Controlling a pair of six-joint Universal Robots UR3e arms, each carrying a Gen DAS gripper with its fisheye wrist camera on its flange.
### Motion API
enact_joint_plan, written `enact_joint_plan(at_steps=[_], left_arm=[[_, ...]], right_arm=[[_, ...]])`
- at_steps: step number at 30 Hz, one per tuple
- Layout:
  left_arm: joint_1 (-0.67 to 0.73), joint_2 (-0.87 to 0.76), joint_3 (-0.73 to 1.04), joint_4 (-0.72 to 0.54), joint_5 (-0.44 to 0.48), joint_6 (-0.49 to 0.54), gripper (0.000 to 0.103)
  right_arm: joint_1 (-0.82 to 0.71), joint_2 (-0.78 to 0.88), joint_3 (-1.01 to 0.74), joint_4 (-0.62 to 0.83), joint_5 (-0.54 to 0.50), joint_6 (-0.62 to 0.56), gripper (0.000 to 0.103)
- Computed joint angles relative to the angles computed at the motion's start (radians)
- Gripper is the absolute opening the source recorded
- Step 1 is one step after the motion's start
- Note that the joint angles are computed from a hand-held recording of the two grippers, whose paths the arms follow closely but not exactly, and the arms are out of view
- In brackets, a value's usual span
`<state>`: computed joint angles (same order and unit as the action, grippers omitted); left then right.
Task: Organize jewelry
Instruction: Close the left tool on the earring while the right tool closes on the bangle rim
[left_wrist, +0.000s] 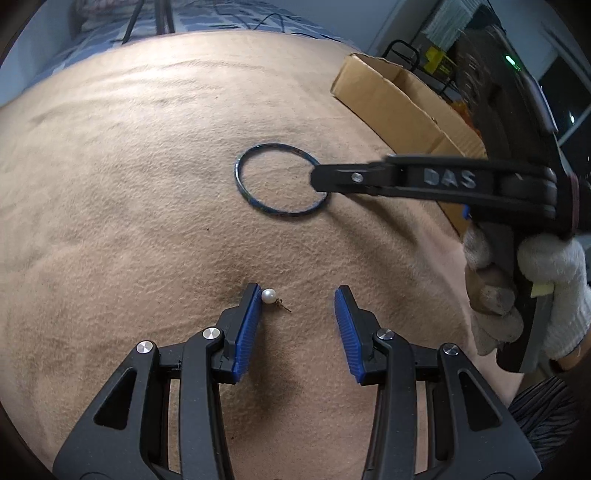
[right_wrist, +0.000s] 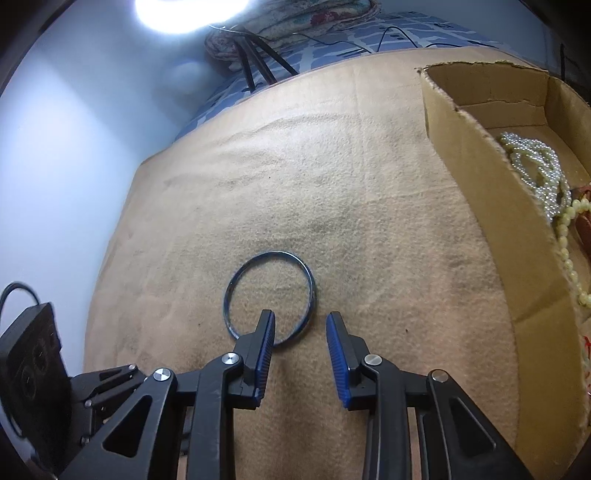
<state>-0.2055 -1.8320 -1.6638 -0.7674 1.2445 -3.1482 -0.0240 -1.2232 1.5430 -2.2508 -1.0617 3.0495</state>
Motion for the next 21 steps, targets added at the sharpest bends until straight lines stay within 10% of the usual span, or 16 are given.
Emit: enact_joint_plan(at_steps=[21], left_arm=[[-0.043,-0.01,-0.031,0.1,0.035,0.018,0.007]], right_arm=[[0.071,0.059,-0.041,-0.113,-0.119,0.011,0.002]])
